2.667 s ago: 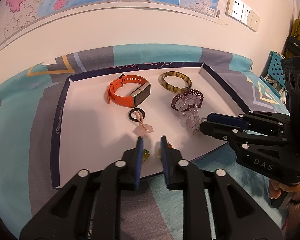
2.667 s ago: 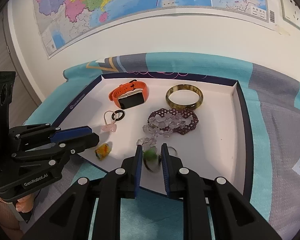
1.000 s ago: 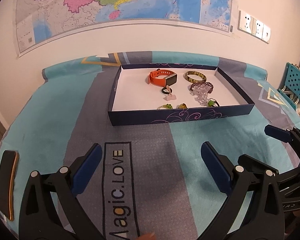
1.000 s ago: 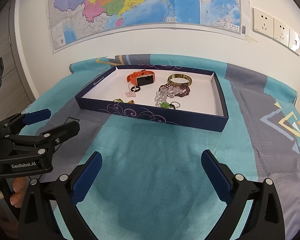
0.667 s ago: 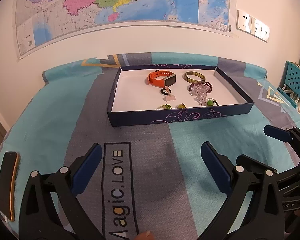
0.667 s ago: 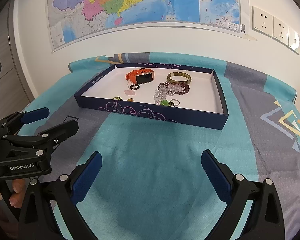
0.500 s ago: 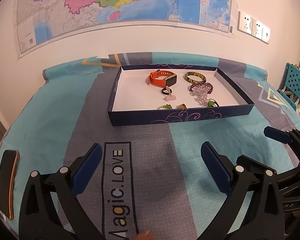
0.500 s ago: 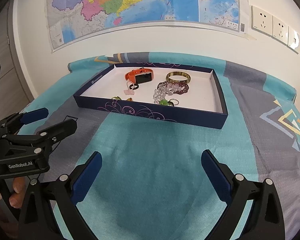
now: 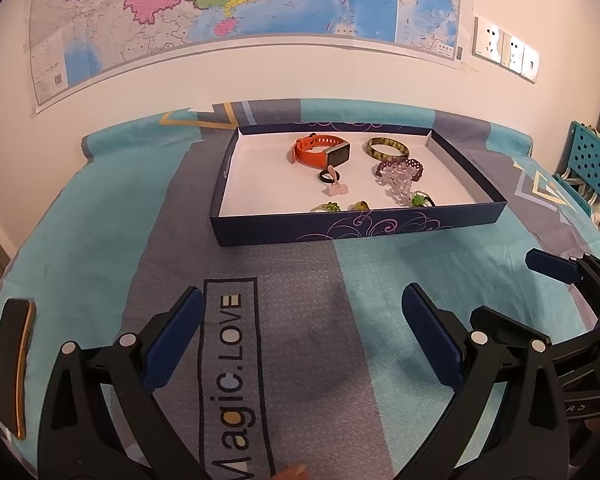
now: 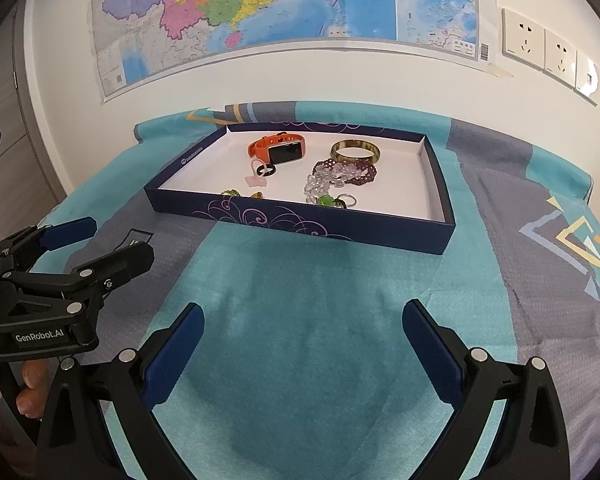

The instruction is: Organize jewelry

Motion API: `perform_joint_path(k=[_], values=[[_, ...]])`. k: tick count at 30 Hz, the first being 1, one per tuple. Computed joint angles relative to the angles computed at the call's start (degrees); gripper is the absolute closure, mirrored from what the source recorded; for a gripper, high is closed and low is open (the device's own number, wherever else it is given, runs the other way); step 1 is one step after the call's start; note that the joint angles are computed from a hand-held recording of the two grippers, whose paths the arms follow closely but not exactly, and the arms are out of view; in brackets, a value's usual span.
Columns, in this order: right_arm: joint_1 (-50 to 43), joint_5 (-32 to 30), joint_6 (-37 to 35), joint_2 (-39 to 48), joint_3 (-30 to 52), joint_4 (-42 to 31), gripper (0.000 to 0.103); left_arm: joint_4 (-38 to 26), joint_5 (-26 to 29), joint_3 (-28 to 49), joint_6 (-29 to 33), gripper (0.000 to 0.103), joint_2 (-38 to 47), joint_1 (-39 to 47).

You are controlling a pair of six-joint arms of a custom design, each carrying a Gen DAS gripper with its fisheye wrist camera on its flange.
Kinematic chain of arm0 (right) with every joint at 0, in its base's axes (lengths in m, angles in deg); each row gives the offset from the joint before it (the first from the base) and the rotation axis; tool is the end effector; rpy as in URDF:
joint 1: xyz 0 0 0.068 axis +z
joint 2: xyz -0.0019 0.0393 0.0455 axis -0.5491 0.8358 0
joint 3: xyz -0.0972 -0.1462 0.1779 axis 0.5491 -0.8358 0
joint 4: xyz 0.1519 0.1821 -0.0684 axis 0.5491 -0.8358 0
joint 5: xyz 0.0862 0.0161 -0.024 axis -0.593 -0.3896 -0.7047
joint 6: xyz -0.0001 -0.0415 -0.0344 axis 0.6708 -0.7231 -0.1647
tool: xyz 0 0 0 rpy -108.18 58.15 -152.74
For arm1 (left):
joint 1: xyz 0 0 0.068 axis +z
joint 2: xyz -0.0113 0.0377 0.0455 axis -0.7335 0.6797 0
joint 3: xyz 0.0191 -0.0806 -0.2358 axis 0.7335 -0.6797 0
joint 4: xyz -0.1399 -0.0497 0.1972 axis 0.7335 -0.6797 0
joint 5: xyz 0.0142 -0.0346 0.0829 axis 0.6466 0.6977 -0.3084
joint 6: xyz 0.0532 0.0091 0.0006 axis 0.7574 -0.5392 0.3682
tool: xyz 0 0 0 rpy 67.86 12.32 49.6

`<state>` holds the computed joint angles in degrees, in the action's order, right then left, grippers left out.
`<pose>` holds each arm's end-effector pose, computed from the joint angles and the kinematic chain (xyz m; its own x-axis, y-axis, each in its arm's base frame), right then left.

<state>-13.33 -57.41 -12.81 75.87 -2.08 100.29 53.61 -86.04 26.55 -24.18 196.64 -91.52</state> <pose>0.2228 0.0685 0.0355 -0.3657 -0.1146 -0.9237 -0.0316 0.9933 -0.1108 0.2742 -0.2518 0.0791 -0.6304 0.2053 -0.7487 0.3170 0.9484 -0.0069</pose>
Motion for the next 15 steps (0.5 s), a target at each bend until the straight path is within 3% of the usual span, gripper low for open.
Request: perform_joint_path(k=[15], values=[[-0.5, -0.4, 0.1, -0.1, 0.3, -0.6, 0.007, -0.1, 0.1, 0.2, -0.1, 0.006, 0.4, -0.1]])
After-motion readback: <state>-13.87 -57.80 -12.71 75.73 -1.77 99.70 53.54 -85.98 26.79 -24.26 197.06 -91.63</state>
